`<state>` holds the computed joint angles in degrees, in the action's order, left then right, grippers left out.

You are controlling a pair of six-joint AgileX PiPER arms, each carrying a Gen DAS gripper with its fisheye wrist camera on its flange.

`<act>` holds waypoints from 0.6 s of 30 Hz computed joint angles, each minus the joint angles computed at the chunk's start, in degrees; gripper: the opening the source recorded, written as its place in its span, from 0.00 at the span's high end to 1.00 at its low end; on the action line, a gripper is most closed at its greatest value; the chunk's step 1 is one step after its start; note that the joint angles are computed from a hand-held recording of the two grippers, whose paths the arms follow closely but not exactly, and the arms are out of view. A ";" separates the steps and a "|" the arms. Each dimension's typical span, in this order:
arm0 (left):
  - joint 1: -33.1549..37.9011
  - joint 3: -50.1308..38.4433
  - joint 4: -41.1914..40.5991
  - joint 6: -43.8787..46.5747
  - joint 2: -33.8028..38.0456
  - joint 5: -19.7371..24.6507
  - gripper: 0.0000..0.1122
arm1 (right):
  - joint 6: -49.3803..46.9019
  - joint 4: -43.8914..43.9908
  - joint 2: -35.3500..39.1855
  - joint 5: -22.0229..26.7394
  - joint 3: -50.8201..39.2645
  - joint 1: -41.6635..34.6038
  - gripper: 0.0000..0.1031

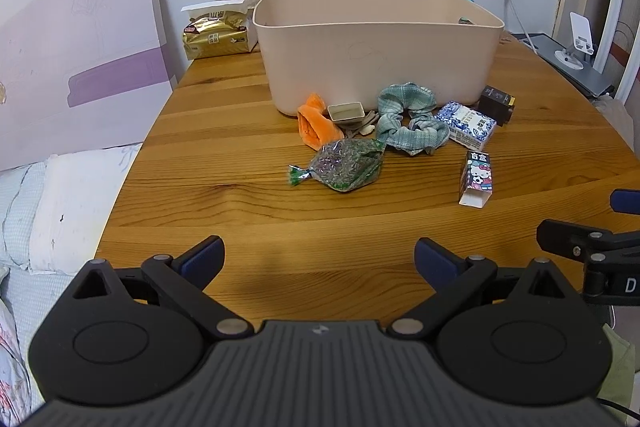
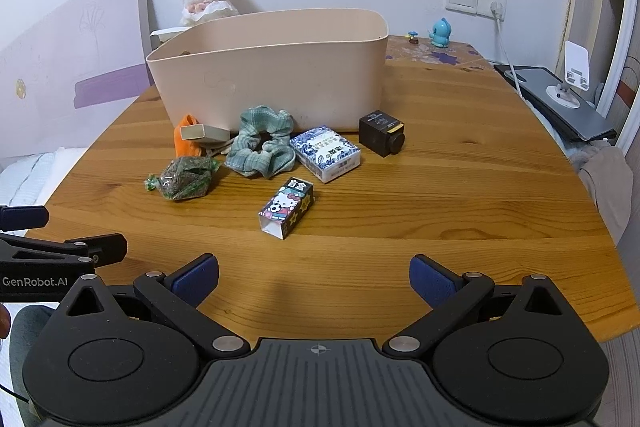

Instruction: Organize objects

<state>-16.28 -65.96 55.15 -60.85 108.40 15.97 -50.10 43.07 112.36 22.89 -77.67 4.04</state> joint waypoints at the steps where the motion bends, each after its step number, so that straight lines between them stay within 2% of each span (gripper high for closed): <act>1: 0.00 0.02 0.07 -0.09 0.00 -0.01 0.10 | 0.03 -0.03 0.05 0.00 -0.11 0.00 0.00; 18: 0.50 -0.83 -2.35 2.77 1.03 -0.58 0.10 | 2.76 -2.72 1.08 0.29 -1.94 0.61 0.00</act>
<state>-15.78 -66.79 52.80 -58.08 109.43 15.38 -47.34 40.36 113.44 23.18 -79.62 4.65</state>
